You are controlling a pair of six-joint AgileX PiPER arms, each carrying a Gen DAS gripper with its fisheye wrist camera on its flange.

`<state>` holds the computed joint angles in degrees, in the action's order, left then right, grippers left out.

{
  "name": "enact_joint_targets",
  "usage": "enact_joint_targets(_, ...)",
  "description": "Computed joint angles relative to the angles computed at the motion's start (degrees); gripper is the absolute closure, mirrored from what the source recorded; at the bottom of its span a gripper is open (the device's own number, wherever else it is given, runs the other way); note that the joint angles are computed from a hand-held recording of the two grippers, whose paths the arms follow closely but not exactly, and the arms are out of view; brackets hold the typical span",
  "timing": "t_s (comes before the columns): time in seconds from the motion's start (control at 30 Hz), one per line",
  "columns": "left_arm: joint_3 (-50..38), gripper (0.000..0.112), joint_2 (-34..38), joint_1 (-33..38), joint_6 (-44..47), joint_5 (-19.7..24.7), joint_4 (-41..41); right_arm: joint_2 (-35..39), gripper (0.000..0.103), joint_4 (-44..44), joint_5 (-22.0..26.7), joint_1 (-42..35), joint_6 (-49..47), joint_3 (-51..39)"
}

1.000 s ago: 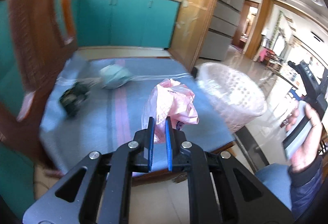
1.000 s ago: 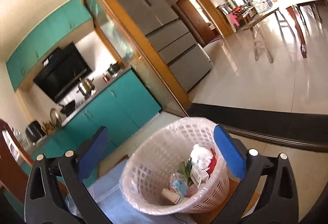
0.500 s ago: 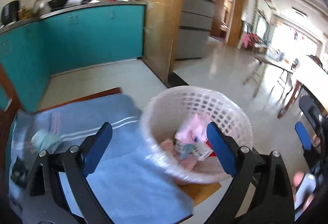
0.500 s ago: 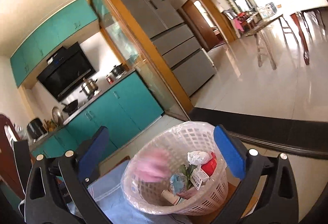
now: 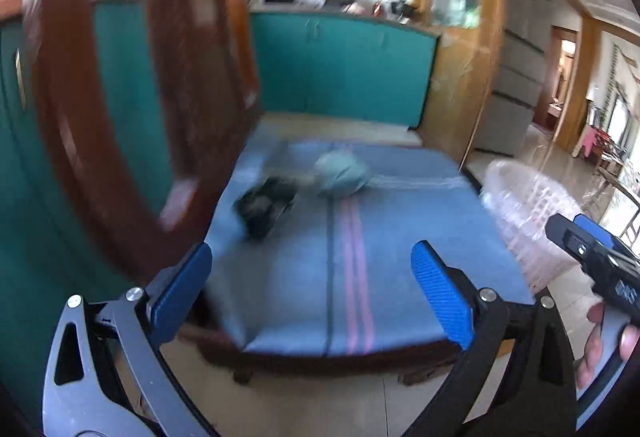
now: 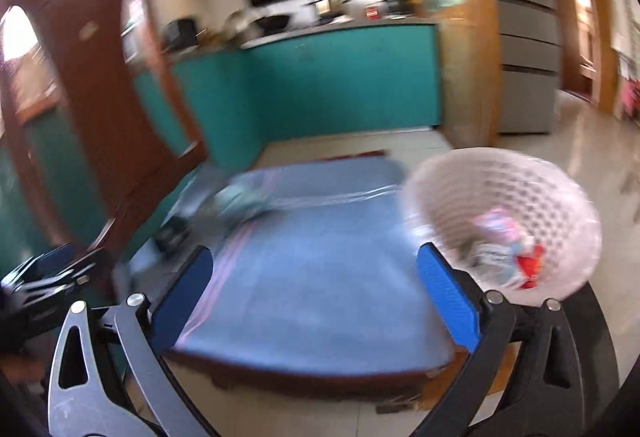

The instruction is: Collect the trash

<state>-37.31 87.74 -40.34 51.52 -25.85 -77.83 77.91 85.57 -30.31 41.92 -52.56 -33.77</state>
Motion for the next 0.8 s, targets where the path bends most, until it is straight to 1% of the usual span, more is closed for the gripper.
enact_joint_targets(0.03, 0.3, 0.013, 0.5, 1.3, 1.1, 1.2, -1.2, 1.2, 0.004, 0.8, -0.5, 1.5, -1.0, -0.7)
enact_joint_targets(0.07, -0.8, 0.013, 1.2, 2.8, 4.4, 2.7, -3.8, 2.5, 0.004, 1.8, -1.5, 3.0, -2.4, -1.6)
enact_joint_targets(0.1, -1.3, 0.013, 1.4, 3.2, 6.0, 3.2, -5.1, 3.2, 0.004, 2.6, -2.6, 4.1, -3.5, -2.2)
enact_joint_targets(0.17, -0.4, 0.013, 0.5, 2.4, 4.6, 1.7, -3.4, 3.9, 0.004, 3.1, -3.9, 4.9, -3.8, -2.7)
enact_joint_targets(0.2, -0.2, 0.013, 0.3, 1.9, 4.6, 1.1, -3.4, 3.8, 0.004, 3.1, -3.6, 4.5, -3.3, -2.6)
enact_joint_targets(0.27, -0.5, 0.013, 0.4, 1.9, 5.8, 2.0, -4.3, 3.2, 0.004, 3.8, -2.9, 3.7, -3.3, -2.4)
enact_joint_targets(0.5, -1.2, 0.013, 1.4, 2.4, 5.5, 3.4, -3.3, 4.2, 0.004, 4.4, -3.1, 3.7, -4.1, -2.9)
enact_joint_targets(0.7, -2.0, 0.013, 2.2, 2.2, 7.9, 3.1, -5.8, 3.9, 0.004, 4.6, -2.9, 3.8, -4.5, -2.8)
enact_joint_targets(0.8, -3.5, 0.013, 4.1, 1.8, 9.9, 2.2, -7.8, 3.8, 0.004, 4.5, -2.5, 3.6, -4.6, -2.8)
